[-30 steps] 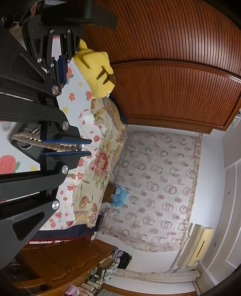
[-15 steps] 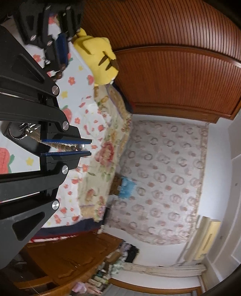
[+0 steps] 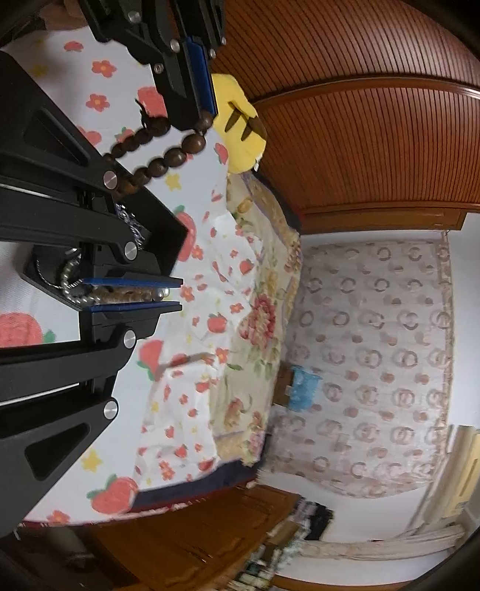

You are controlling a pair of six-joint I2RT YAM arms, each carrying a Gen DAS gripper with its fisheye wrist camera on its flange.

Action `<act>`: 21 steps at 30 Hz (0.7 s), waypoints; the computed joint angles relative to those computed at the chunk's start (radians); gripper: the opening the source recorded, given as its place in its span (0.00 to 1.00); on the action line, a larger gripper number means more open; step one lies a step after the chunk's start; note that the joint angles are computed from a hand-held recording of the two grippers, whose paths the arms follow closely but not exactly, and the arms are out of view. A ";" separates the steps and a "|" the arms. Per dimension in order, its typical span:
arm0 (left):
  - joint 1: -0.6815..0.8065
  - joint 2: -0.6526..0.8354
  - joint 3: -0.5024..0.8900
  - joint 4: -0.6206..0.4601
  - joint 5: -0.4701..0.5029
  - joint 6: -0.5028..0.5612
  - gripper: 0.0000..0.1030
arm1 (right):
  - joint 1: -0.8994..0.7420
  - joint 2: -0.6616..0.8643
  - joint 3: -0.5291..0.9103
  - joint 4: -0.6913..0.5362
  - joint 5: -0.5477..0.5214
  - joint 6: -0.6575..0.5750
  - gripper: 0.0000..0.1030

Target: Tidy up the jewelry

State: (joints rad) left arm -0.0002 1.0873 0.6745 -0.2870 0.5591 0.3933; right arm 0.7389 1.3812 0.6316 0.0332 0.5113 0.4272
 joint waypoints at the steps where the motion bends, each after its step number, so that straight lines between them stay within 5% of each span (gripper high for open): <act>1: -0.006 0.009 -0.005 0.012 -0.006 -0.001 0.12 | 0.000 0.003 -0.006 0.001 -0.001 0.004 0.09; 6: -0.058 0.066 -0.010 0.057 -0.058 -0.017 0.12 | 0.001 -0.020 -0.048 0.000 -0.013 0.030 0.22; 10: -0.097 0.100 -0.016 0.092 -0.100 -0.026 0.12 | 0.034 -0.072 -0.103 -0.004 0.024 0.053 0.23; 14: -0.106 0.101 -0.035 0.127 -0.115 -0.037 0.36 | 0.113 -0.141 -0.172 -0.033 0.100 0.113 0.23; 21: -0.078 0.048 -0.098 0.131 -0.117 0.015 0.50 | 0.318 -0.203 -0.257 -0.099 0.202 0.279 0.23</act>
